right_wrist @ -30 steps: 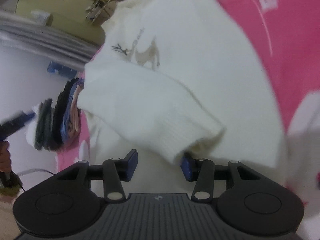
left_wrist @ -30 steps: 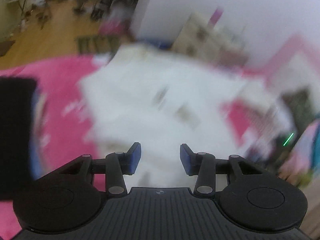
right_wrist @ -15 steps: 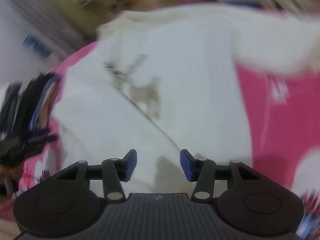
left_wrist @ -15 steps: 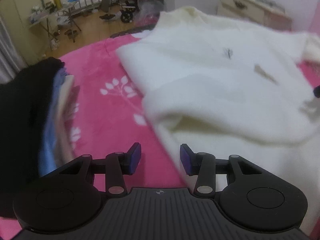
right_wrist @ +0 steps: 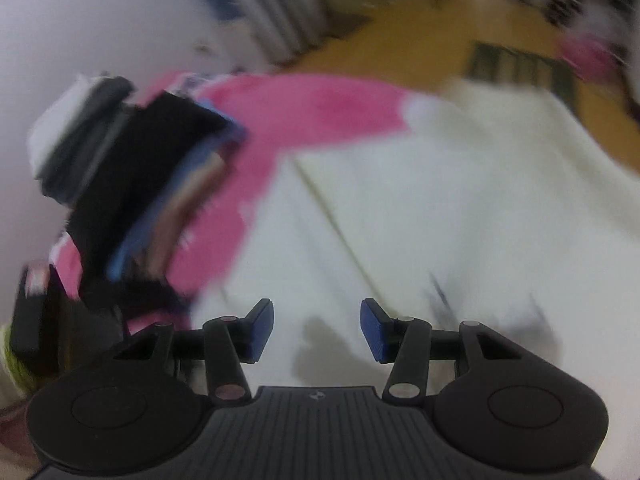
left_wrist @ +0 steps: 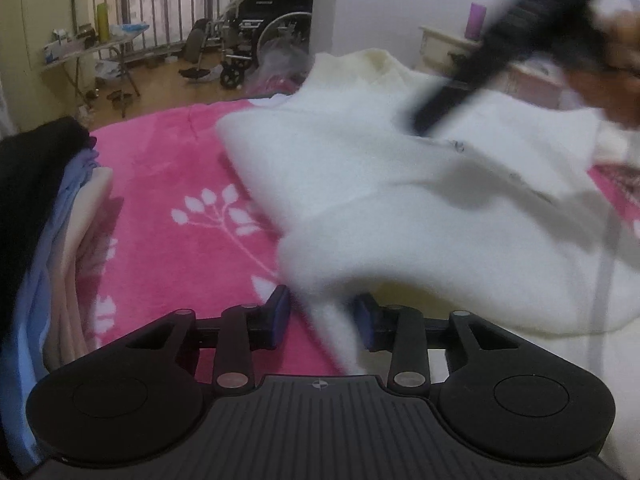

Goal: Fold clothes

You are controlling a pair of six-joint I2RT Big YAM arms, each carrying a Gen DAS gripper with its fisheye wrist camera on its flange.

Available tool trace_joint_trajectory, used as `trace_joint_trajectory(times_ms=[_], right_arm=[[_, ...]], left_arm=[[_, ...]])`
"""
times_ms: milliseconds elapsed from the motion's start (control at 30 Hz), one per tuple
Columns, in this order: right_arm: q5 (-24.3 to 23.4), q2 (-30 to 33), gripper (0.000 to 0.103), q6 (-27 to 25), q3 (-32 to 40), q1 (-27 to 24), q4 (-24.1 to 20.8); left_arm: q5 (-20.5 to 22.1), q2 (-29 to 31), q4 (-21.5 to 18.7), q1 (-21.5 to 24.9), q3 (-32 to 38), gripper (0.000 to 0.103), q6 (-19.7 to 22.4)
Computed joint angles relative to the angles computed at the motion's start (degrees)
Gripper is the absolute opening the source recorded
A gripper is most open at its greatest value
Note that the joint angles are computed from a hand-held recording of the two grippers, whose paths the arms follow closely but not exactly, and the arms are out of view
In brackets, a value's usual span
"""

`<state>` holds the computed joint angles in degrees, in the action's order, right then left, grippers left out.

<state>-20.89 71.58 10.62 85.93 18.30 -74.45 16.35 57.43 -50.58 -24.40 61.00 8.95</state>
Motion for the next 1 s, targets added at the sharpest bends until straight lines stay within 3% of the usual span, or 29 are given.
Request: trace_joint_trajectory(times_ms=[100, 167, 200, 233, 267, 400, 500, 700, 833, 933, 1000], right_arm=[[0.8, 5.8, 0.051, 0.8, 3.1, 1.5, 5.1], [2.2, 8.9, 0.048, 1.3, 4.9, 2.2, 5.8], [2.7, 10.4, 0.042, 1.2, 5.9, 2.4, 5.4], [2.9, 11.6, 0.021, 0.9, 6.9, 2.7, 4.4], [3.2, 12.0, 0.008, 0.5, 7.3, 3.1, 3.9], [7.1, 7.5, 0.007, -0.8, 4.8, 4.8, 9.6], [11.1, 3.9, 0.006, 0.3, 1.3, 5.1, 16.2], [9.9, 1.1, 0.006, 4.3, -3.8, 4.2, 25.3], [8.5, -0.2, 0.006, 3.7, -6.6, 4.9, 33.4], [13.7, 4.2, 0.007, -1.6, -4.0, 7.2, 29.6], [14.5, 8.3, 0.011, -1.2, -0.4, 7.3, 24.5]], left_arm=[[1.9, 0.2, 1.1, 0.8, -0.2, 0.036, 0.3], [1.2, -0.8, 3.2, 0.2, -1.4, 0.024, 1.1], [-0.1, -1.9, 4.8, -0.7, -2.4, 0.021, 1.8], [-1.5, -3.0, 6.4, -1.6, -3.5, 0.016, 2.6], [-2.9, -4.2, 7.9, -2.6, -4.5, 0.012, 3.5], [-8.1, -9.4, 11.8, -6.4, -7.7, 0.008, 7.1], [-10.0, -11.2, 10.9, -7.8, -7.9, 0.008, 8.8], [-9.7, -10.9, 6.8, -6.2, -6.4, 0.008, 10.1], [-9.8, -7.8, 3.0, -4.4, -4.0, 0.008, 3.8], [-10.7, -5.7, -0.5, -4.5, -2.2, 0.009, -0.7], [-10.6, -5.3, -1.9, -4.2, -1.7, 0.01, -2.0]])
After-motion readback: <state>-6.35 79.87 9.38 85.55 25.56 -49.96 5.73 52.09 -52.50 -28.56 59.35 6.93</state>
